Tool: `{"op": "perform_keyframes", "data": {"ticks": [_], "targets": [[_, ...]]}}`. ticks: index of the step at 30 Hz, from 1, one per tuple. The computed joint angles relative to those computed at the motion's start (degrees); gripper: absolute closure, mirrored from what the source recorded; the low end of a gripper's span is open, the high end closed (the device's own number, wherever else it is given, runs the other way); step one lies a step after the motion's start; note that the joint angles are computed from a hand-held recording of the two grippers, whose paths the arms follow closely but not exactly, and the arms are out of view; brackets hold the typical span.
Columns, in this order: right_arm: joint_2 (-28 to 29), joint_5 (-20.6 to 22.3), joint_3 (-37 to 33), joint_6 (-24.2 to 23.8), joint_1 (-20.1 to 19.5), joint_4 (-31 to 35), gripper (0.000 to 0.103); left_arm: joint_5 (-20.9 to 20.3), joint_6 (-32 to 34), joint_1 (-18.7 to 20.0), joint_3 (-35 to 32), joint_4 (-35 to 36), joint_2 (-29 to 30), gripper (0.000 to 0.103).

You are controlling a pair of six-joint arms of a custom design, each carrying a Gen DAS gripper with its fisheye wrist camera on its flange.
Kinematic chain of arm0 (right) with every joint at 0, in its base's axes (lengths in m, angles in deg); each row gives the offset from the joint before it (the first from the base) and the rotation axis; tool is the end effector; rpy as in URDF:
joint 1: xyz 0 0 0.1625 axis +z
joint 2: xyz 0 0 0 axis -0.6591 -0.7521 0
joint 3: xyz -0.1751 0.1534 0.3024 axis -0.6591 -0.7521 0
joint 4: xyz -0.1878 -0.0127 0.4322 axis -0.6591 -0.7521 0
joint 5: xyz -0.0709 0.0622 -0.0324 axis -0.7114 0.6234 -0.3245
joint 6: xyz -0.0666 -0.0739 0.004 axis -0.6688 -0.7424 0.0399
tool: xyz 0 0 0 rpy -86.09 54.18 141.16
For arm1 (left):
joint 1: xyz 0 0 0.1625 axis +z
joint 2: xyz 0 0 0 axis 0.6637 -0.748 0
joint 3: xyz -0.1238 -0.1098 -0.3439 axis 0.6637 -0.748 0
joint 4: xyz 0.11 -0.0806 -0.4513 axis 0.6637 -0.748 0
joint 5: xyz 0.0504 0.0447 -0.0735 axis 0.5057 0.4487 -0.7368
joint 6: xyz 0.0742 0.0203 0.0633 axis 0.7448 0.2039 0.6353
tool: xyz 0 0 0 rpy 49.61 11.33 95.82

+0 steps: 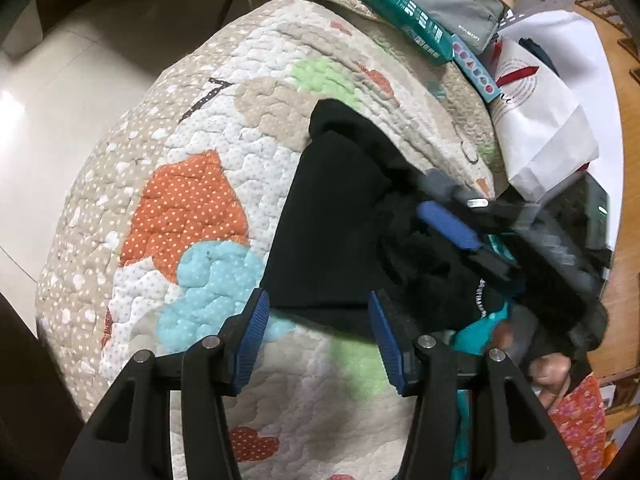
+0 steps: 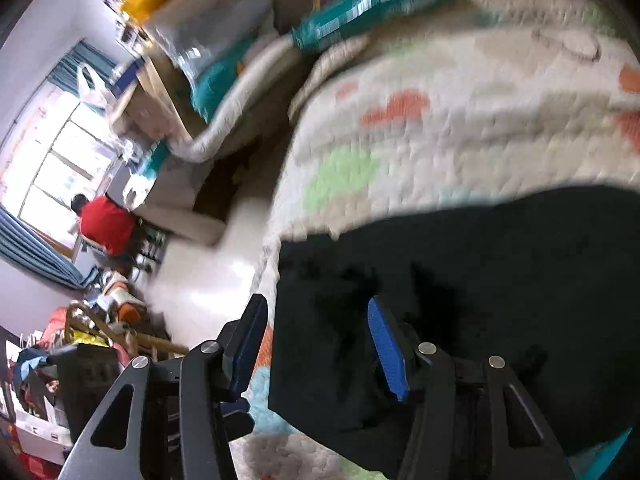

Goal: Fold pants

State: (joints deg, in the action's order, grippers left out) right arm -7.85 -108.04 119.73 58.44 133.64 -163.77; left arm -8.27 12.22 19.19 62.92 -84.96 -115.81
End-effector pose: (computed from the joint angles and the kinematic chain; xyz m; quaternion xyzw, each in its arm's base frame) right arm 0.1349 -0.6717 0.1833 -0.0495 -0.9495 0.2876 0.1151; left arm -0.2021 -0.6757 0.0781 0.0758 0.9908 -0.0843 0.0736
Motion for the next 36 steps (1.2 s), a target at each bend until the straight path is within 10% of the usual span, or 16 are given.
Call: {"op": "perform_keyframes", "data": {"ticks": [4, 14, 17, 23, 25, 36], "targets": [[0.73, -13.49, 0.33, 1.92, -0.19, 0.53, 0.056, 3.22, 1.93, -0.67, -0.92, -0.73, 1.51, 0.052], [5.24, -17.06, -7.48, -11.54, 5.06, 1.46, 0.053, 2.46, 7.65, 0.53, -4.87, -3.61, 7.94, 0.052], [11.01, -17.81, -16.13, -14.88, 6.17, 7.99, 0.053, 6.12, 12.15, -0.64, -3.35, -5.47, 7.79, 0.079], [23.53, -21.14, -34.03, -17.8, 7.29, 26.54, 0.056, 6.0, 14.78, -0.33, -0.32, -10.28, 6.65, 0.082], [26.5, -26.04, -37.9, -17.49, 7.76, 32.31, 0.099, 6.76, 15.68, -0.48, 0.74, -11.68, 6.34, 0.082], [30.42, -30.98, -43.81, -7.57, 6.56, 31.34, 0.1, 6.37, 16.87, -0.53, 2.83, -15.42, 6.01, 0.082]]}}
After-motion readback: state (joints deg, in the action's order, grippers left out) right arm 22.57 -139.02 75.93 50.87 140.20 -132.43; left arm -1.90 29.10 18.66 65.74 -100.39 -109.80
